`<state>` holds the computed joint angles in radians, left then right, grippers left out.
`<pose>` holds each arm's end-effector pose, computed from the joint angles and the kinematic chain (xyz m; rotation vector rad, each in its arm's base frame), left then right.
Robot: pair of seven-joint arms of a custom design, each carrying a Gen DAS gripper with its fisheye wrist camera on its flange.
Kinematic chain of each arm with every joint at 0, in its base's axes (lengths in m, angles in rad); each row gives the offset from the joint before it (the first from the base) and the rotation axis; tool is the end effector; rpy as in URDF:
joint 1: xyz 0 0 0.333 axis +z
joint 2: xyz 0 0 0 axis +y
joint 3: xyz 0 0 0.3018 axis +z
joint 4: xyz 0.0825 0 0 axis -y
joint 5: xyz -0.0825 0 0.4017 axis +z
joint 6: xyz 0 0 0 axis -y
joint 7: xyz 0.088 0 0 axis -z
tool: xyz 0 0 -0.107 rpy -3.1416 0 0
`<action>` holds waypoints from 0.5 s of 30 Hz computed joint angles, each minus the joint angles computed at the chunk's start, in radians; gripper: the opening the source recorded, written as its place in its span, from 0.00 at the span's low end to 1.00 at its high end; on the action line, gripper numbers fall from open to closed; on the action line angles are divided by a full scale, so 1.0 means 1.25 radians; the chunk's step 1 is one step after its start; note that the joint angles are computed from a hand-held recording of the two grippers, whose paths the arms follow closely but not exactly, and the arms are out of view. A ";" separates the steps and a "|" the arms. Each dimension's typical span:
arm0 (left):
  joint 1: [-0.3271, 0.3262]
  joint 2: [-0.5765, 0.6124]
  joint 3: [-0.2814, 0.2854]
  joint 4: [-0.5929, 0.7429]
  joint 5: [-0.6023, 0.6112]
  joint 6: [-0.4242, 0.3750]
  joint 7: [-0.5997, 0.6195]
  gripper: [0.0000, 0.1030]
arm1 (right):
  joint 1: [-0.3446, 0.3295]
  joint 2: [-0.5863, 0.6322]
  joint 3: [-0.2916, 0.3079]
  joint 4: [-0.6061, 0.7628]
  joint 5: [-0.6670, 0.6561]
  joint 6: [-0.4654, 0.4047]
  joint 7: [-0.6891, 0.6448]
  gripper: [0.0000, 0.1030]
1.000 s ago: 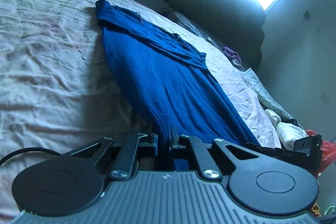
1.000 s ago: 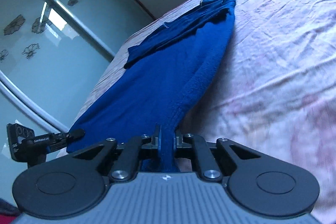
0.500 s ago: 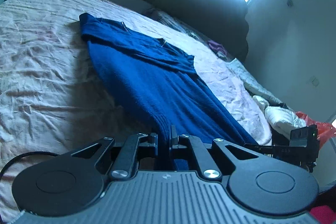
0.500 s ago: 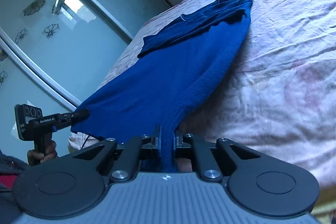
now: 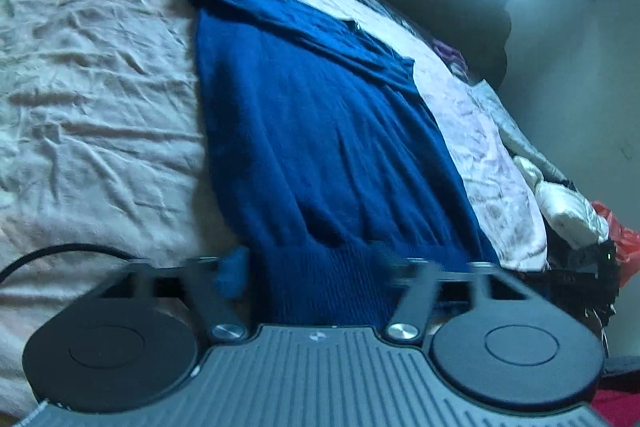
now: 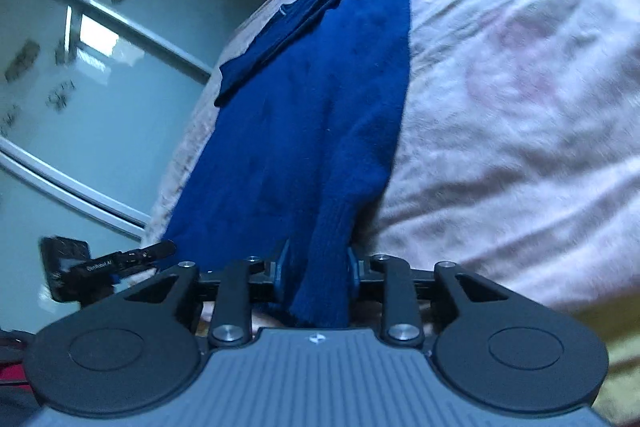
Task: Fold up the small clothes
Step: 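Hold the strip's hem closed in both grippers and lift it slightly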
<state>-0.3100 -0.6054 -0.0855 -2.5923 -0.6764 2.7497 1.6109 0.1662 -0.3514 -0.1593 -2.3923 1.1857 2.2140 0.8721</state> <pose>0.4064 -0.1448 0.5168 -2.0655 1.8911 -1.2674 0.4836 0.0313 0.4639 -1.5071 1.4881 0.3849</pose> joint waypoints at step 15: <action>0.005 0.008 0.000 0.017 -0.036 -0.037 0.050 0.08 | 0.047 -0.060 -0.019 -0.005 0.068 0.069 -0.127 0.07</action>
